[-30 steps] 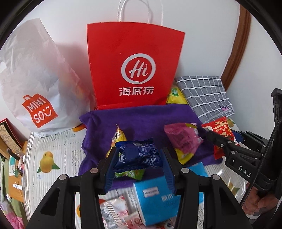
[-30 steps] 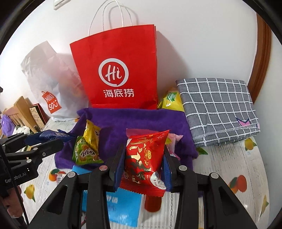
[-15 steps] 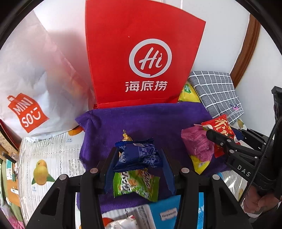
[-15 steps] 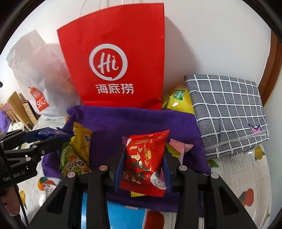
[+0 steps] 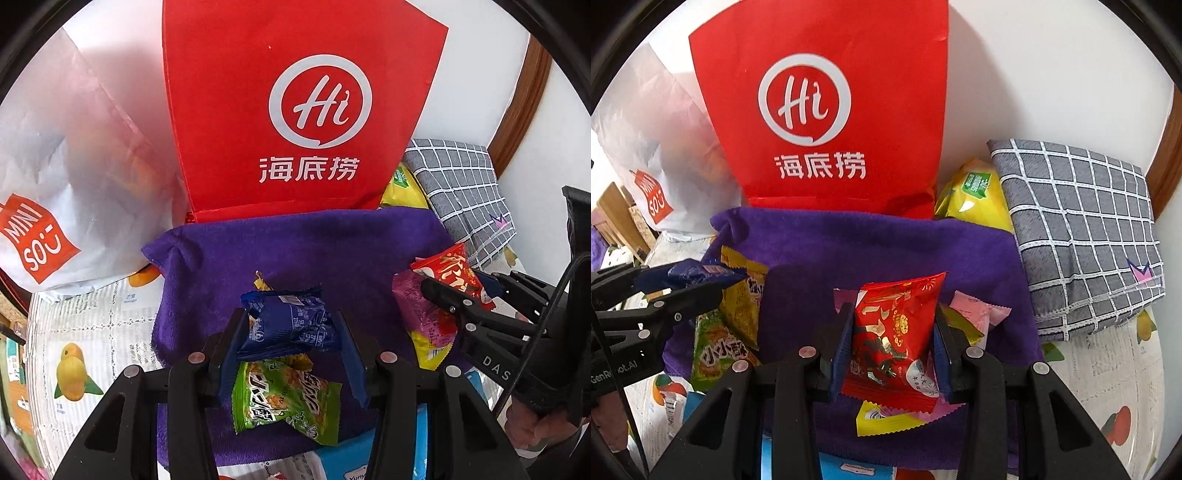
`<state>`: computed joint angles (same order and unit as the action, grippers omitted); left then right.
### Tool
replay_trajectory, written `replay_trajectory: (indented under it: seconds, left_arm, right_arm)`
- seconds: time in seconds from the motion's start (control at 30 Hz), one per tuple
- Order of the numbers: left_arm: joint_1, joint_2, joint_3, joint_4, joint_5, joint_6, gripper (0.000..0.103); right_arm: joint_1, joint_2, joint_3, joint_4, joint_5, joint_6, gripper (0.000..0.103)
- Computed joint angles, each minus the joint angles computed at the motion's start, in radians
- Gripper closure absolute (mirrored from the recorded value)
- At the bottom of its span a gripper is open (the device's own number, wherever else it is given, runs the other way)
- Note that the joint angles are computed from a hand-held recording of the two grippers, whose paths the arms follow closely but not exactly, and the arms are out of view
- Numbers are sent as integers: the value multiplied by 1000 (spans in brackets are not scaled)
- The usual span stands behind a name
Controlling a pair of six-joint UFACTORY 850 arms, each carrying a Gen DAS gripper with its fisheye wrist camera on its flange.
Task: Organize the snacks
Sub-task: 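Lower both snacks onto the purple towel and open both grippers, then withdraw both grippers from the towel back toward the snack pile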
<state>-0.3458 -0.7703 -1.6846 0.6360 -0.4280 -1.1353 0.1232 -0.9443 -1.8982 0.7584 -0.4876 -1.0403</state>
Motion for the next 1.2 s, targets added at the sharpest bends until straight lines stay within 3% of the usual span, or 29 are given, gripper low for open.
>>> replay_trajectory:
  seconds: [0.6,0.73,0.8,0.83,0.9,0.93,1.2]
  left_arm:
    - [6,-33,-35,-66,-3,74,54]
    - [8,-31,-33,-94,10,94,54]
    - [9,-30,-34,-113,9,107,53]
    - [8,-29,-33,-110,7,102,52]
    - [5,-20,-24,-93,13,75,35]
    - [3,-16,-20,-79,12,60,33]
    - [-28,50,35,47,-25,-83,30]
  right_arm:
    - [0,-18,-25,-41,-10,9,59]
    - [0,-12,-20,-41,-10,2,50]
    - [1,-6,-14,-48,-2,7,38]
    - [2,-1,-7,-44,7,3,37]
    - [0,9,4,-38,11,-6,33]
    - [-1,14,9,-37,10,-10,32]
    - [-26,109,129,92,43,-141,29]
